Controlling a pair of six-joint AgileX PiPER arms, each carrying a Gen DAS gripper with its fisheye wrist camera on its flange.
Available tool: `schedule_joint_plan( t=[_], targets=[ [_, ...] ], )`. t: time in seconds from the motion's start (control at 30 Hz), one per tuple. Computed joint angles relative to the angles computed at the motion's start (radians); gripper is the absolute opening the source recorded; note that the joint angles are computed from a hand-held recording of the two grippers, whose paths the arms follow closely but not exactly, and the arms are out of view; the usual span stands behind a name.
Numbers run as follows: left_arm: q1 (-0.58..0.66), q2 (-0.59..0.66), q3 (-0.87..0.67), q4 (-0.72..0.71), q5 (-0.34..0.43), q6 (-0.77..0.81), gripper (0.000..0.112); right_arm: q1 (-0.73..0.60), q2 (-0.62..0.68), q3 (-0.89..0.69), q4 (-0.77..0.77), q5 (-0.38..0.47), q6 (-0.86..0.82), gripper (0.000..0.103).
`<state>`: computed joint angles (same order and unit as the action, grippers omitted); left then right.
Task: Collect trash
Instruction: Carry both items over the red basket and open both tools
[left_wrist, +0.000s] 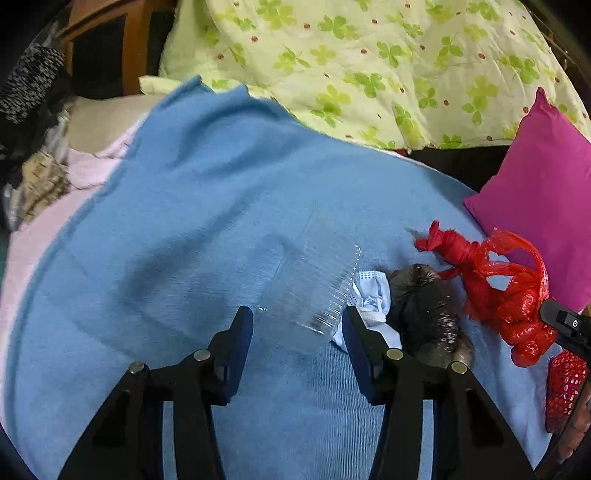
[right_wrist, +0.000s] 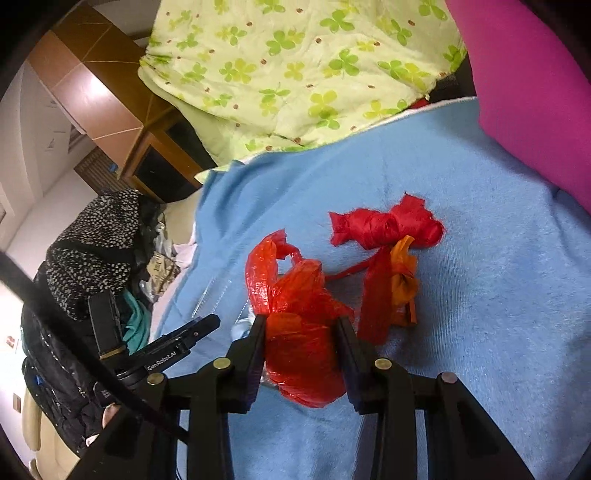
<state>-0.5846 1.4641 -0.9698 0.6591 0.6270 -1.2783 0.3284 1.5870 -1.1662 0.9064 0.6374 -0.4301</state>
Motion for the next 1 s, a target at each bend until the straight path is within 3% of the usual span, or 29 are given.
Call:
schedule_joint_plan(
  t=[0.23, 0.43, 0.67, 0.83, 1.0],
  targets=[
    [-0.239, -0.099, -0.055, 0.152, 0.217, -0.174, 0.051, -0.012, -0.151, 0.076, 0.005, 0.024, -0.01, 0.039],
    [-0.419, -0.09, -0.153, 0.247, 0.36, -0.269, 0.051, -0.064, -0.315, 0.18, -0.002, 0.043, -0.005, 0.039],
    [-0.545, 0.009, -0.334, 0.296, 0.431, -0.235, 0.052, -0.2, -0.522, 0.294, -0.008, 0.123, 0.003, 0.039],
    [-0.607, 0.084, -0.456, 0.314, 0.465, -0.2, 0.052, -0.424, -0.63, 0.323, 0.098, 0.267, -0.115, 0.039],
    [-0.648, 0.177, -0.591, 0.311, 0.506, -0.154, 0.052, -0.693, -0.674, 0.3, 0.186, 0.48, -0.208, 0.039]
  ],
)
